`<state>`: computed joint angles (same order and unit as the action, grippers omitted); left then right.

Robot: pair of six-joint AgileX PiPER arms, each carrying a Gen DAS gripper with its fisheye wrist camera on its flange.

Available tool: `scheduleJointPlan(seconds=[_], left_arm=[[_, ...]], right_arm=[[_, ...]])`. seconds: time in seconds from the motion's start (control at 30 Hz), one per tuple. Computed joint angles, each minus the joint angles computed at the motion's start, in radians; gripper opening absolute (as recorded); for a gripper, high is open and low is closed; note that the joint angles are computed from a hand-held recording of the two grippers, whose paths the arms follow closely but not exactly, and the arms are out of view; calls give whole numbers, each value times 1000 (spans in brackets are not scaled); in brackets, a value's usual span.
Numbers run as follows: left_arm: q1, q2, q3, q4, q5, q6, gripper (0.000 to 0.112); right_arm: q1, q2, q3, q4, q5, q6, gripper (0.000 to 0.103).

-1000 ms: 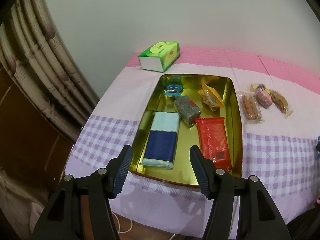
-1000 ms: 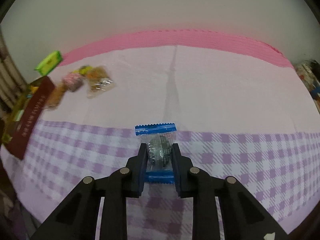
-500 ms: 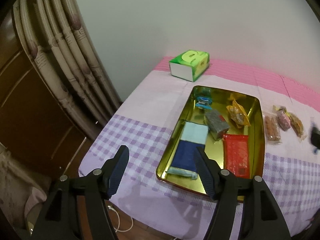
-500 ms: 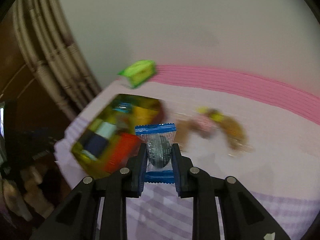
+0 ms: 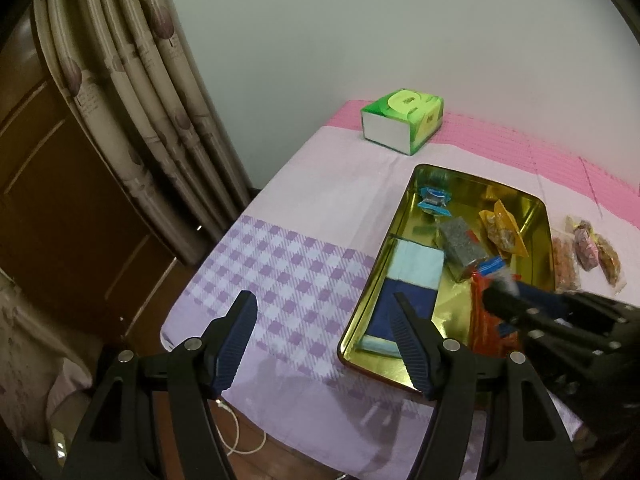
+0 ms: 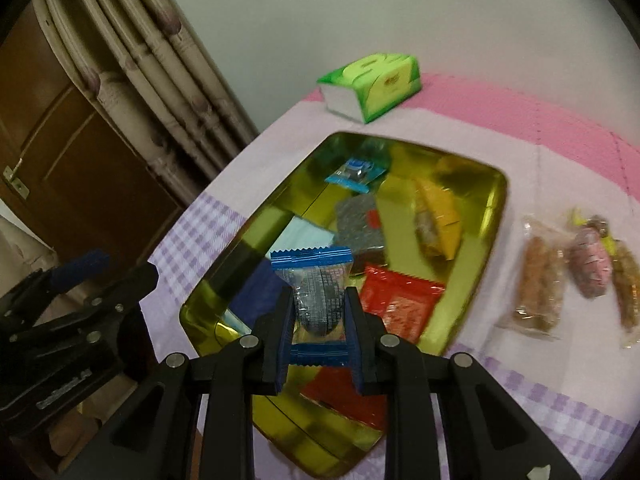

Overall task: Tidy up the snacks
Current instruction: 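Carry the blue candy into the tin and open the right gripper, then reach the left gripper to the clear biscuit bag and grasp it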

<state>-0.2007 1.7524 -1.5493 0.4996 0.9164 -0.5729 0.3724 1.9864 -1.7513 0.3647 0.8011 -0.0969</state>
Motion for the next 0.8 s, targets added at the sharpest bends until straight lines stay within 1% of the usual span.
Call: scheduleJointPlan(seconds=[0.1,0.3,0.57,0.73,0.8], left_arm=[[7,10,-11,-16,5,10,68],[20,20,-21,-49,16,31,68],[32,36,-39,-83,33,54,69],[30,40,-43,-82,37,59,72],[30,41,-43,-81,37,58,74]], right_arm=[[18,42,-44,-21,13,22,22],[20,76,-89,-15,37,31,23],[30,100,-122,-18,48,48,24],[31,102,-128,-13,48,51,24],[33,100,-126,-14,45,51,25]])
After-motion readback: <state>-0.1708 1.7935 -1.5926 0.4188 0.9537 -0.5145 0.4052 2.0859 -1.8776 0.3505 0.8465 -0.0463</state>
